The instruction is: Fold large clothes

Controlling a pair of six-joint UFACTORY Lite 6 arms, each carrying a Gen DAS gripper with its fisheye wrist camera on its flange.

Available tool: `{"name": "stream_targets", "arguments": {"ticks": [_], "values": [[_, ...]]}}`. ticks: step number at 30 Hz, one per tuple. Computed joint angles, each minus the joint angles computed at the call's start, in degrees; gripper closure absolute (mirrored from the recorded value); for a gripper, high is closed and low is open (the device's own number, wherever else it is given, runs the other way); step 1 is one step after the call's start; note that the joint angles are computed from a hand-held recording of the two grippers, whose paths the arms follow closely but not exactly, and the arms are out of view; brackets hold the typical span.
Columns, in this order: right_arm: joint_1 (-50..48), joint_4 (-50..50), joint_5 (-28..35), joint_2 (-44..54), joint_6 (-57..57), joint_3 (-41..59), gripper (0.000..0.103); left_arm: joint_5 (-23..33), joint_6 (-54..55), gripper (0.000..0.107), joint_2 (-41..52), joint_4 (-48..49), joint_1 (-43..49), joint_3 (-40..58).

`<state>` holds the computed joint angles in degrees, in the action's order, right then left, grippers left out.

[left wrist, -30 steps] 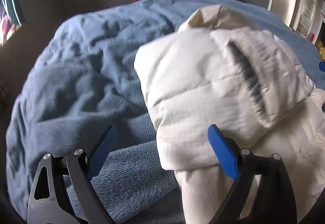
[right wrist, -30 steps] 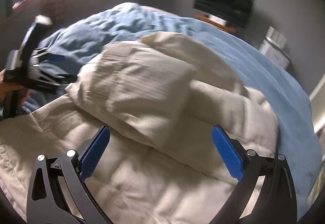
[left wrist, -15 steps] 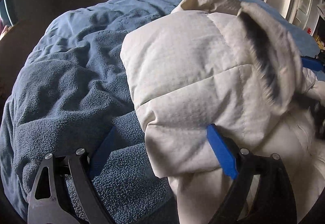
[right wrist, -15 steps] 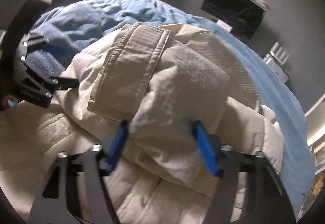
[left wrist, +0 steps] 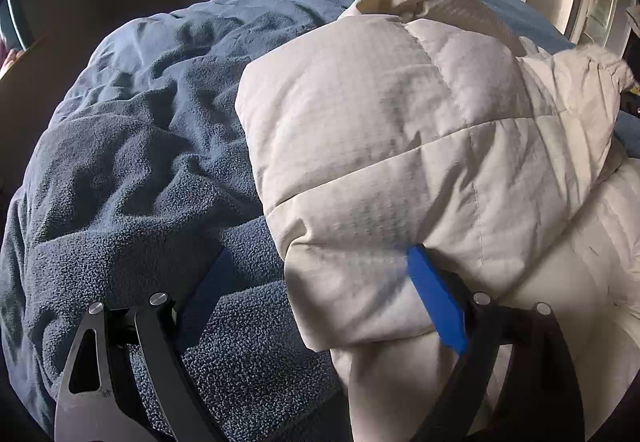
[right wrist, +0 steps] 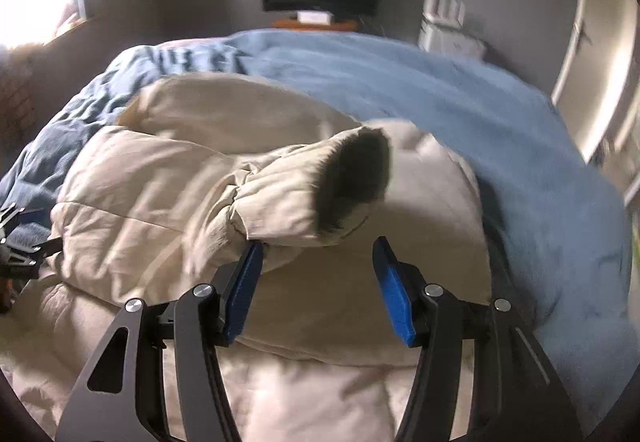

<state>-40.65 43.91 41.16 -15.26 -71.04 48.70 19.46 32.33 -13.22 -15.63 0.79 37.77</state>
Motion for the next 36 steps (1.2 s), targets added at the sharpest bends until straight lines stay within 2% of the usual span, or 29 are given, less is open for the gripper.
{"name": "stream_targets", "arguments": {"ticks": [3, 6, 10, 13, 16, 19, 23, 24, 25, 26, 29, 30, 31, 36], "values": [[-2.5, -0.2, -1.1, 3.2, -3.9, 0.7, 0.048, -0.1, -1.3, 0.021, -0.4, 1.3, -0.3, -0.4], [-4.4, -2.1, 0.0, 5.2, -6.3, 1.4, 0.043, -0.2, -2.8, 0.021, -0.8, 2.7, -0.7, -0.6], [-10.4, -1.0, 7.5, 9.1, -10.7, 5.4, 0.031, -0.1, -3.0, 0.021, -0.9, 2.8, -0.8, -0.7], [-13.1, 0.6, 13.7, 12.9, -9.1, 9.7, 0.023, 0.1, -3.1, 0.021, -0.8, 2.9, -0.8, -0.6], [-11.9, 0.6, 15.3, 18.1, -4.3, 13.7, 0.021, 0.4, -2.6, 0.020, -0.1, 2.2, -0.6, -0.2], [-8.3, 0.3, 13.9, 23.6, -0.1, 16.0, 0.021, 0.4, -2.1, 0.020, 0.2, 1.8, -0.4, 0.0], [-6.7, 1.2, 17.1, 27.9, 2.0, 17.0, 0.021, 0.5, -1.9, 0.020, 0.4, 1.6, -0.3, 0.1], [-6.0, 0.9, 16.8, 28.1, 2.3, 16.5, 0.026, 0.6, -1.5, 0.020, 0.7, 1.4, -0.1, 0.3], [-5.2, 0.4, 15.4, 27.3, 2.3, 15.4, 0.036, 0.6, -1.3, 0.020, 0.9, 1.2, 0.0, 0.4], [-4.3, -0.1, 13.2, 25.8, 1.9, 13.8, 0.040, 0.6, -1.4, 0.020, 1.0, 1.3, 0.0, 0.4], [-4.2, 2.5, 10.2, 20.3, -4.9, 8.9, 0.063, 0.7, -0.3, 0.020, 1.1, 0.4, 0.4, 0.5], [-3.8, 2.9, 7.9, 17.6, -6.4, 6.9, 0.093, 0.4, -1.5, 0.020, 1.1, 1.5, 0.1, 0.5], [-3.5, 2.1, 5.7, 16.1, -6.1, 6.3, 0.092, 0.3, -2.0, 0.020, 0.9, 1.9, 0.0, 0.4], [-7.6, 4.3, 9.0, 14.0, -8.6, 6.9, 0.093, -1.1, -7.1, 0.021, -1.6, 7.4, -2.2, -1.4]]}}
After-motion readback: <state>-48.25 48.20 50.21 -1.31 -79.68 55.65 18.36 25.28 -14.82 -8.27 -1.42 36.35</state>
